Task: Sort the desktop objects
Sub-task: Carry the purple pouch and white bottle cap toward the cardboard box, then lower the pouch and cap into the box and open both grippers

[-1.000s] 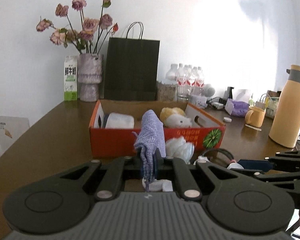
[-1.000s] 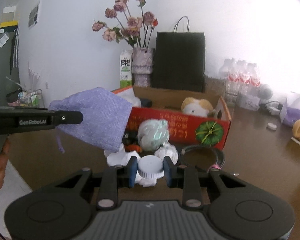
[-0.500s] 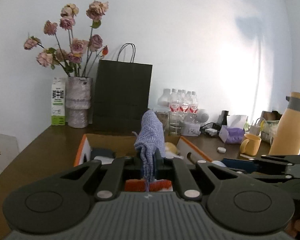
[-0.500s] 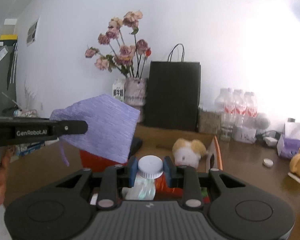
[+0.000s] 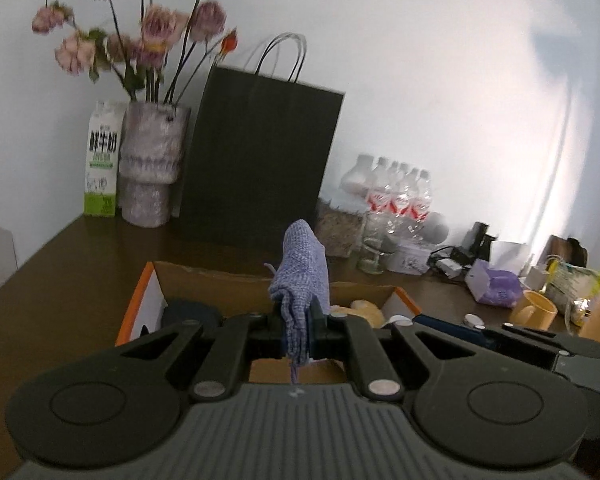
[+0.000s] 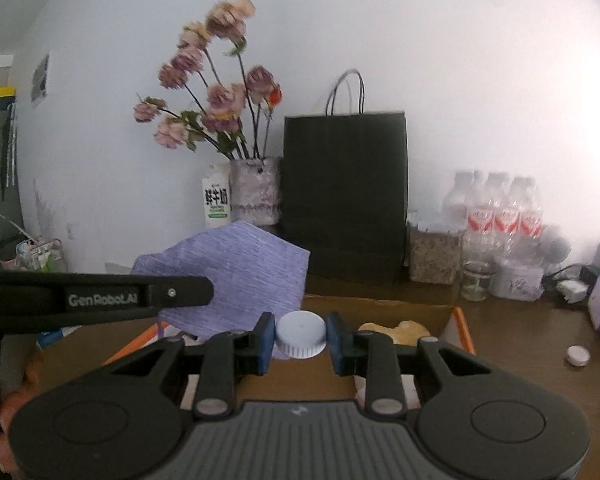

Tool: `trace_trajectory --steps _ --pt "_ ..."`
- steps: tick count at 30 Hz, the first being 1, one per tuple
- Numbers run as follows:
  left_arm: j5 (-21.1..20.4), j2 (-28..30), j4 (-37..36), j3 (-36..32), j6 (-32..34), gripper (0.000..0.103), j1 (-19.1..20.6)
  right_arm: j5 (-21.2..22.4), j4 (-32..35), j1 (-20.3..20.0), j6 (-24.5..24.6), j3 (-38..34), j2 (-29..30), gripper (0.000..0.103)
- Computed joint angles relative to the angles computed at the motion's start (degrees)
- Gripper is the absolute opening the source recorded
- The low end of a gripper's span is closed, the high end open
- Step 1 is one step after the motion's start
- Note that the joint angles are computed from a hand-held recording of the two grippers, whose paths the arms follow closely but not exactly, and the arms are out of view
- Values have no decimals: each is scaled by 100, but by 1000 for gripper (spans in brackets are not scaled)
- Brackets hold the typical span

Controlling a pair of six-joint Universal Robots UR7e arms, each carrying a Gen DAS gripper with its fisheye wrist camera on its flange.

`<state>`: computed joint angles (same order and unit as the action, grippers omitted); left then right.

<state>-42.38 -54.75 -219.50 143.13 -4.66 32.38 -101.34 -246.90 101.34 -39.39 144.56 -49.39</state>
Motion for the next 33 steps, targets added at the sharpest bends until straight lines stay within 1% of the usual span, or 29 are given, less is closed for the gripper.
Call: trace_trajectory --steps 5,8,10,14,18,23,25,27,28,30,31,32,33 --pt "-116 277 345 -434 48 9 536 -102 578 -130 173 -515 211 27" --pt "-9 465 448 -580 36 9 726 -227 906 -196 198 -710 310 27" --pt "71 490 670 -615 7 9 772 -272 1025 -259 209 -739 351 27" --pt "233 573 796 -643 118 9 785 -410 1074 -281 150 -782 446 27" --pt "331 669 741 -644 256 10 731 -544 1158 -262 151 -827 521 27" --pt "279 706 707 -623 321 12 721 -572 1132 -261 129 -823 571 27" --pt "338 717 692 -621 324 20 696 -562 1113 -263 108 -806 567 27" --pt "475 728 648 -594 310 42 623 -584 1053 -251 83 -781 569 27" --pt "628 745 626 -583 284 47 565 -609 1020 -237 72 -773 565 28" --pt "904 788 482 -570 311 65 465 -657 877 -213 69 -743 553 36" --pt "991 805 323 -548 355 69 421 -694 816 -198 91 -735 534 45" --pt "1082 810 204 -534 369 79 382 -700 727 -199 109 -716 521 56" --pt "1188 839 48 -527 406 91 339 -701 617 -201 131 -685 499 62"
